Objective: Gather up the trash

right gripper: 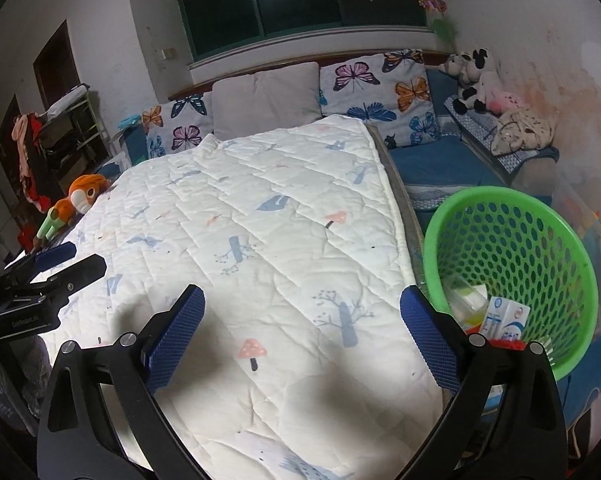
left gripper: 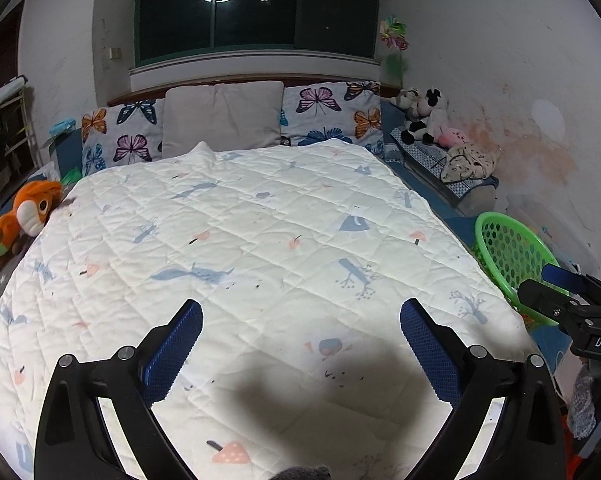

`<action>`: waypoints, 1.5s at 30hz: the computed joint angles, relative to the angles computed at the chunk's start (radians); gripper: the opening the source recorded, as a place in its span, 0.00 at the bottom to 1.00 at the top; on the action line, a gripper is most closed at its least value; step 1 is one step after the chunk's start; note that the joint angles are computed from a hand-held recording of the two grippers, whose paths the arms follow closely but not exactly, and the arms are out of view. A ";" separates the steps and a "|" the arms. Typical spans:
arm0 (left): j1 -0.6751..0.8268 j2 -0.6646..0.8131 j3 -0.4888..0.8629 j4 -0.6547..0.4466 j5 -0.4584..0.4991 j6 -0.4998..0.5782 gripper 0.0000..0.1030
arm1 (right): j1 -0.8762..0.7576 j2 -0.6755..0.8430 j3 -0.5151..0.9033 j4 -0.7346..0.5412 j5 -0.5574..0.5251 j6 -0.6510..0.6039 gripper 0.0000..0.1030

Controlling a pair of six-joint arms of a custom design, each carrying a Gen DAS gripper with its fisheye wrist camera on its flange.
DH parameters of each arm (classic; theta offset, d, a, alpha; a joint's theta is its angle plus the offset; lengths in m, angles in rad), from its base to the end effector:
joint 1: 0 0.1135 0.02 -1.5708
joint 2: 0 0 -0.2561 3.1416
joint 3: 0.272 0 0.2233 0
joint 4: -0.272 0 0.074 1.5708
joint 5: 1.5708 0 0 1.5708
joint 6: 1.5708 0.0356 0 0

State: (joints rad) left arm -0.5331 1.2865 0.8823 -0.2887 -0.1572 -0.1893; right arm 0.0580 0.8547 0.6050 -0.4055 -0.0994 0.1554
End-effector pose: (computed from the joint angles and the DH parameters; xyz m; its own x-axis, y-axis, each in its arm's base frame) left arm 0.2212 -0.1240 0.2602 -0.6152 0.1473 -0.7745 0.2876 0.9566 -0.0466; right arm 0.1614 0.0129 0.2450 -0.6220 0.1182 -0.7740 -0.0404 0.9824 0.1825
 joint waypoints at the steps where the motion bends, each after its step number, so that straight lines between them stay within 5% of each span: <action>1: 0.001 -0.004 -0.003 -0.002 -0.003 0.000 0.93 | 0.013 -0.001 -0.003 0.004 0.012 0.005 0.95; 45: -0.011 -0.117 -0.098 0.009 -0.080 -0.019 0.93 | 0.180 -0.001 -0.024 0.029 0.128 0.046 0.96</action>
State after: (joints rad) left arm -0.5441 1.1698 0.7840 -0.2798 -0.2368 -0.2080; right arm 0.2377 0.8535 0.5810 -0.3761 0.0281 0.2016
